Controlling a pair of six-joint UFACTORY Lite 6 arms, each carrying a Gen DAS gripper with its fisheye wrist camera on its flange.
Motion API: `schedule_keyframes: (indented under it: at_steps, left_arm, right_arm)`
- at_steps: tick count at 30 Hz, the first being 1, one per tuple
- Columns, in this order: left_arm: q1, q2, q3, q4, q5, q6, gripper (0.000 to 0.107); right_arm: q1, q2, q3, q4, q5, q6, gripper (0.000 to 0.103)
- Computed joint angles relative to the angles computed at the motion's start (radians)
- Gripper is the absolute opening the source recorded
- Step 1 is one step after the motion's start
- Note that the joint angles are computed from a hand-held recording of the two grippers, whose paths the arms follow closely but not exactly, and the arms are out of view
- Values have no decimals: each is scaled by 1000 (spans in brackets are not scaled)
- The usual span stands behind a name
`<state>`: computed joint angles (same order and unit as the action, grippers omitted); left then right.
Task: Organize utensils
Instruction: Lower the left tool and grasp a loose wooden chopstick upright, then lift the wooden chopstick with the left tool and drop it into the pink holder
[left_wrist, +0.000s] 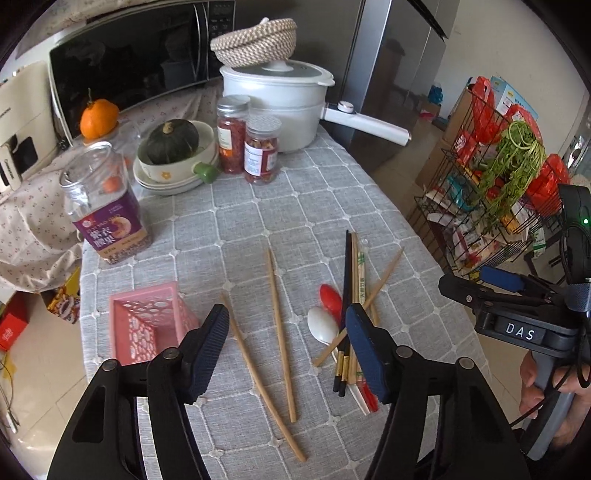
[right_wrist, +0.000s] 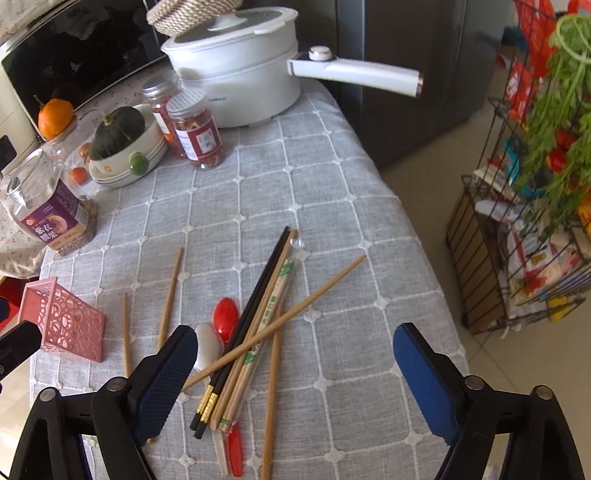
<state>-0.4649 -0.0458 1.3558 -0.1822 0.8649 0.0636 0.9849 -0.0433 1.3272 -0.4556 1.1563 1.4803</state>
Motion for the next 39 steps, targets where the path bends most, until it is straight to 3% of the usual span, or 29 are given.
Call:
schedule_keyframes:
  at_steps: [7, 13, 20, 21, 24, 28, 33, 37, 39]
  left_arm:
    - [-74, 444, 282, 114, 20, -155, 24]
    - [-55, 681, 422, 175, -1, -229, 16]
    - [-18, 760, 447, 140, -31, -219, 11]
    - [-18, 756, 440, 148, -33, -223, 6]
    - [-3, 677, 351, 110, -73, -185, 6]
    - [19, 455, 159, 30, -133, -78, 6]
    - [61, 142, -64, -61, -152, 37, 6]
    - [81, -6, -116, -83, -135, 84, 6]
    - [101, -103, -185, -96, -151, 109, 6]
  right_arm:
    - [-178, -108, -234, 140, -197, -119, 73]
    - [-266, -147, -324, 220, -276, -218, 72]
    - [-356, -136, -367, 289, -350, -298, 72]
    - [-364, -130, -368, 297, -362, -307, 72]
    - [-383, -105, -367, 325, -401, -336, 69]
    - [-425, -81, -391, 395, -482, -377, 64]
    - [-490, -39, -450, 551, -607, -478, 48]
    - [-530, -9, -491, 748, -720, -608, 40]
    - [-532, 19, -481, 753, -744, -603, 36]
